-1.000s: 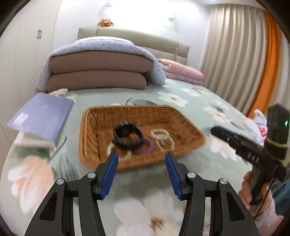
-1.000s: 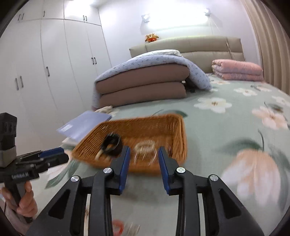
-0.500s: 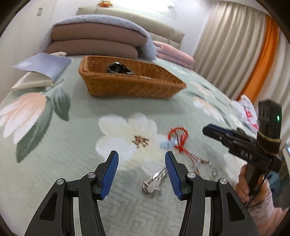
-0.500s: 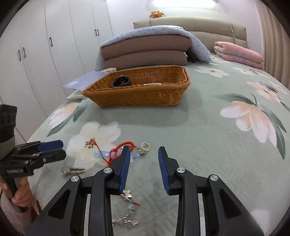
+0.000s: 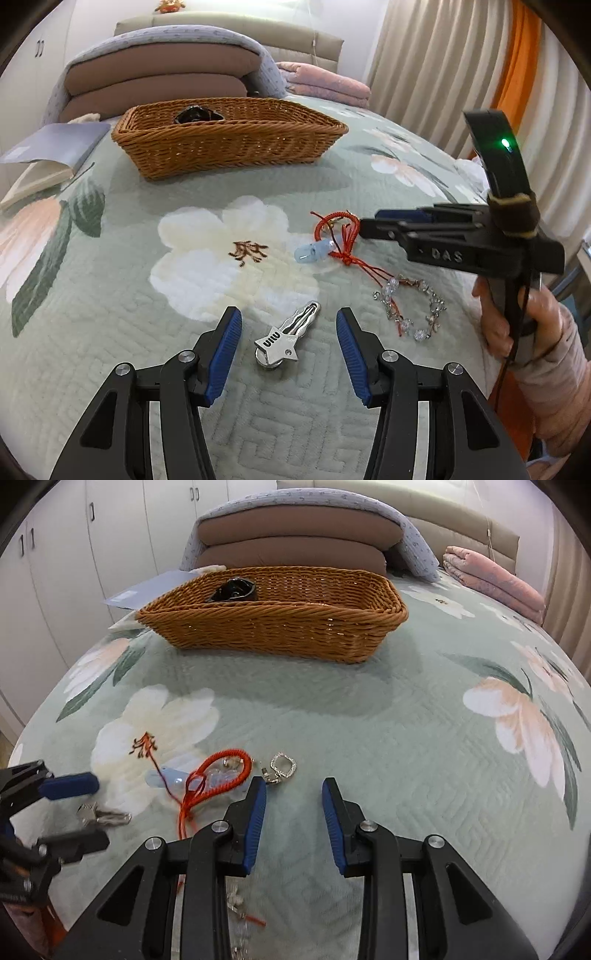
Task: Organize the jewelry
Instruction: 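Grasp the silver key with the left gripper while the right grasps the silver clasp charm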
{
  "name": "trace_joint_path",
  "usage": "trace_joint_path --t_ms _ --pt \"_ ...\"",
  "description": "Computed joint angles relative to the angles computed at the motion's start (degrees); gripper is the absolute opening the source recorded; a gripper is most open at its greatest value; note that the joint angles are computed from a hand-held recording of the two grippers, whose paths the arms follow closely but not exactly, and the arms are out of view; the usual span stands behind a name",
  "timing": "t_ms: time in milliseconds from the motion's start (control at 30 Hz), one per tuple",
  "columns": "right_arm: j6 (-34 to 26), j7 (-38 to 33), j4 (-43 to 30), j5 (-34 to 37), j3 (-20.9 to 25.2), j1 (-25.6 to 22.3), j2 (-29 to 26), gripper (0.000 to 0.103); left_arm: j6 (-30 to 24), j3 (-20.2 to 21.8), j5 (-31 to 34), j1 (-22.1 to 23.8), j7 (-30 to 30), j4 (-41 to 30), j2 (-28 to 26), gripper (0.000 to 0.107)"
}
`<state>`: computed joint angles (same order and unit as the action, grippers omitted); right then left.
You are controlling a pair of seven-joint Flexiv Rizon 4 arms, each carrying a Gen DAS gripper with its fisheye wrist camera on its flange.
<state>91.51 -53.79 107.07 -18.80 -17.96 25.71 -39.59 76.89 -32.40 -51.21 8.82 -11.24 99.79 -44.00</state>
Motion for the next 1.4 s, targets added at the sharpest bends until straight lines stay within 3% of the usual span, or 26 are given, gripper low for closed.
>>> trace_joint_path --t_ms 267,333,433,500,700,767,967,1100,1267,1400 --pt "-2.8 0.1 -3.8 -2.2 0.4 -0.4 -2.0 0.034 1.9 -0.1 1.2 -0.4 0.0 0.3 -0.3 0.054" --pt "-2.2 0.6 -3.6 -2.6 -0.8 0.4 -2.3 0.034 3.1 -0.1 2.2 -0.6 -0.5 0.3 -0.5 0.051" --pt "-1.5 1.2 -3.2 -3.0 -2.8 2.1 -2.7 0.033 4.1 -0.5 4.2 -0.4 -1.9 0.1 -1.1 0.038" --pt "-0.7 1.2 -2.9 -3.1 -3.6 2.8 -2.8 0.024 4.1 -1.1 5.7 0.3 -2.3 0.3 -1.3 0.030" --pt "1.4 0.2 -2.0 -1.4 -3.8 3.1 -2.8 0.019 5.9 -4.2 9.4 2.8 -3.5 1.2 -2.1 0.023" --pt "2.5 -0.1 -1.3 -0.3 -4.1 3.2 -2.5 0.014 7.5 -5.7 10.6 3.9 -3.8 1.8 -2.5 0.023" --pt "5.1 -1.3 -0.7 3.9 -1.4 1.0 -1.8 0.014 9.5 -11.0 13.5 8.4 -5.6 2.8 -4.1 0.023" --pt "7.0 -2.4 -0.6 6.1 0.3 -0.5 -1.5 0.014 9.8 -11.1 15.9 8.9 -8.1 2.5 -4.7 0.023" --pt "10.6 -4.1 0.4 9.9 -0.2 0.3 -1.2 0.014 11.9 -15.3 19.0 12.5 -9.7 3.7 -6.3 0.023" --pt "11.0 -5.3 0.2 11.9 1.4 -0.8 -0.6 0.014 12.8 -16.1 21.5 13.2 -12.2 3.6 -6.8 0.023"
